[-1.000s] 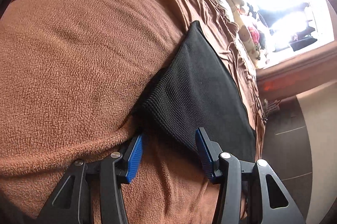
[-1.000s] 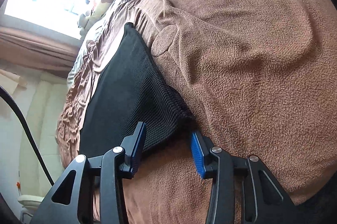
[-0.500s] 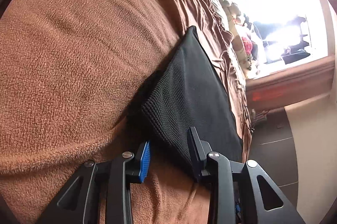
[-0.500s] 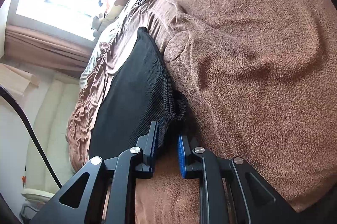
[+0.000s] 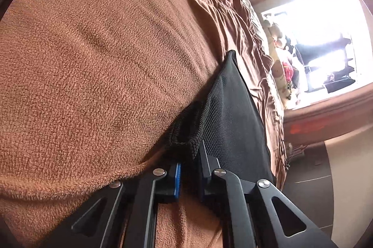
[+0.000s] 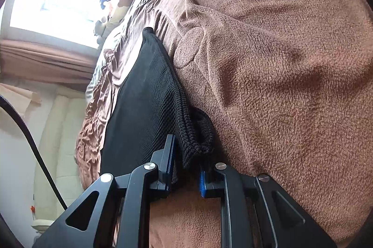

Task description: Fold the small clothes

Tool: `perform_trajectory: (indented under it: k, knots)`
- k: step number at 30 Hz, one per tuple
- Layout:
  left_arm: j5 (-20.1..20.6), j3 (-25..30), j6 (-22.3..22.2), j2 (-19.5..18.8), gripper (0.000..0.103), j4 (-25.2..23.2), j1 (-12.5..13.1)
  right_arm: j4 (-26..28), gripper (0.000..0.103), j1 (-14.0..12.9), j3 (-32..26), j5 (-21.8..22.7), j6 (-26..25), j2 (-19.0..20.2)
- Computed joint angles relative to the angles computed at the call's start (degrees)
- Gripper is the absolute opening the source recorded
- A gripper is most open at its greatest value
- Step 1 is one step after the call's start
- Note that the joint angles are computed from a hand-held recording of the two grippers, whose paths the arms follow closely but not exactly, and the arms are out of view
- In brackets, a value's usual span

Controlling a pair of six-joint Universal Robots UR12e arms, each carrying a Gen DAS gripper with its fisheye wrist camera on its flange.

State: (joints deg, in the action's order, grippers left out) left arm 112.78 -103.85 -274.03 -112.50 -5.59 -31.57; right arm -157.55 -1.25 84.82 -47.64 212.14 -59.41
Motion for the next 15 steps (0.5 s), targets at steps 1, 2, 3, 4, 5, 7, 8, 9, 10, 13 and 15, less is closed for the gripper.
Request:
perform_trajectory:
  k: [1, 2, 3, 4, 5, 7, 8, 9, 10, 13, 15]
  knots:
    - [-0.2, -0.1, -0.3, 0.1, 0.005, -0.2, 0.0, -0.3, 0.014, 0.3, 0.0, -0.4, -0.1, 0.0]
    - [-0.3, -0.2, -0.3, 0.2, 0.004, -0.4, 0.0, -0.2, 0.008, 0.3, -0.1, -0.7, -0.2, 0.0]
    - [-0.2, -0.2, 0.1, 0.4, 0.004, -0.7, 0.0, 0.2, 0.003, 0.4, -0.1, -0.8, -0.3, -0.1]
    - [0.1, -0.1, 0.6, 0.5, 0.004, -0.9, -0.1, 0.5, 0.003, 0.3, 0.0, -0.6, -0.2, -0.2]
    - [0.5, 0.0, 1.1, 0.7, 0.004, -1.0, -0.1, 0.3, 0.001, 0.2, 0.0, -0.4, 0.1, -0.3]
    - [1.0, 0.2, 1.8, 1.0, 0.003, -1.1, -0.2, -0.1, 0.001, 0.2, 0.3, -0.9, -1.4, -0.8]
    - [1.2, 0.5, 2.1, 1.0, 0.003, -1.4, -0.3, -0.1, 0.001, 0.2, 0.4, -1.2, -2.1, -1.1]
    - [1.4, 0.6, 2.4, 1.2, 0.003, -1.5, -0.4, -0.3, 0.0, 0.3, 0.5, -1.3, -2.5, -1.4]
    - [1.7, 0.7, 2.7, 1.3, 0.003, -1.3, -0.5, -0.6, 0.0, 0.3, 0.7, -1.4, -2.8, -1.7]
    - [2.6, 0.7, 3.3, 1.8, 0.003, -1.2, -0.9, -1.8, 0.0, 0.3, 1.3, -1.1, -2.8, -2.4]
    - [3.1, 0.9, 4.0, 2.2, 0.003, -1.6, -1.3, -2.2, 0.0, 0.2, 1.7, -1.0, -2.7, -2.8]
